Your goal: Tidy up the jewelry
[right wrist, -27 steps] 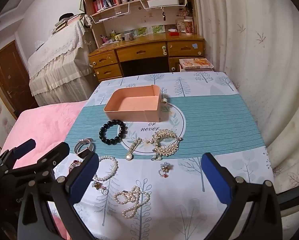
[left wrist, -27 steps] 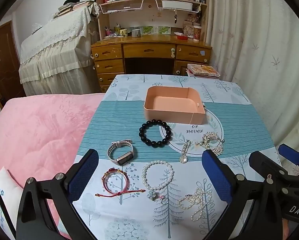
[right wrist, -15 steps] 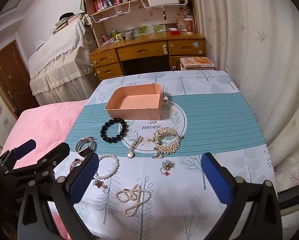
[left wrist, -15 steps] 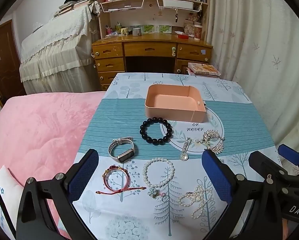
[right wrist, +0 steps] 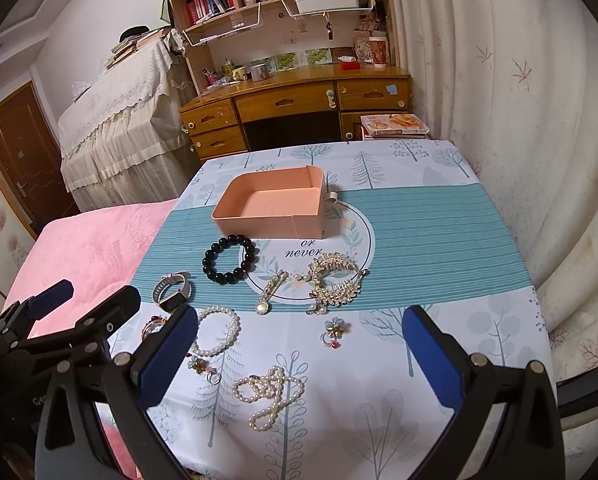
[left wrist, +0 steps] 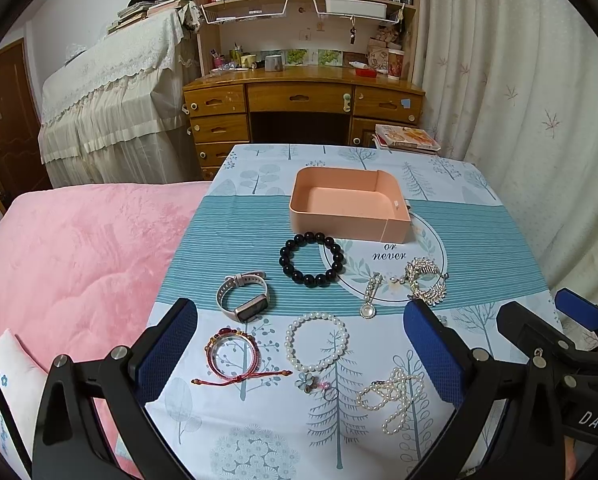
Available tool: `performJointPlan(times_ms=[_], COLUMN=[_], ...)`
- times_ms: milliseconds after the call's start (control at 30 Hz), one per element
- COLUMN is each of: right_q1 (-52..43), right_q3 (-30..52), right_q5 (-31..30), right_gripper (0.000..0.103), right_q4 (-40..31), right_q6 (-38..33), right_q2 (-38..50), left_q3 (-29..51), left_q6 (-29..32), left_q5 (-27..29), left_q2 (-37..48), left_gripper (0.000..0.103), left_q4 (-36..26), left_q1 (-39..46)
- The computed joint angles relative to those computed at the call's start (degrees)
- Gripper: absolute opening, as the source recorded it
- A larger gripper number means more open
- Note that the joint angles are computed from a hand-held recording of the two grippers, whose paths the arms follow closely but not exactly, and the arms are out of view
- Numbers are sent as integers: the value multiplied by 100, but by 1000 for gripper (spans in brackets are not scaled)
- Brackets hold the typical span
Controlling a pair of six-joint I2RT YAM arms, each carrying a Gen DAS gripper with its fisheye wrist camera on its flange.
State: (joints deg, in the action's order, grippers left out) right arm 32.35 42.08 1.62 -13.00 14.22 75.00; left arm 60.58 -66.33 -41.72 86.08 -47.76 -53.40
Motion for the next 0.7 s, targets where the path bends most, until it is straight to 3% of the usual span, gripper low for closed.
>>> performJointPlan(times_ms=[700], right_q1=[7], right_q3=[11], right_q5=[-23], right_gripper=[103], right_q4=[-4], right_q6=[23], right_q2=[28], left_q3=[-150], left_q6=[-183], left_q5=[56], left_q2=[170], left_gripper=[102], left_q4=[190], left_q1=[-111])
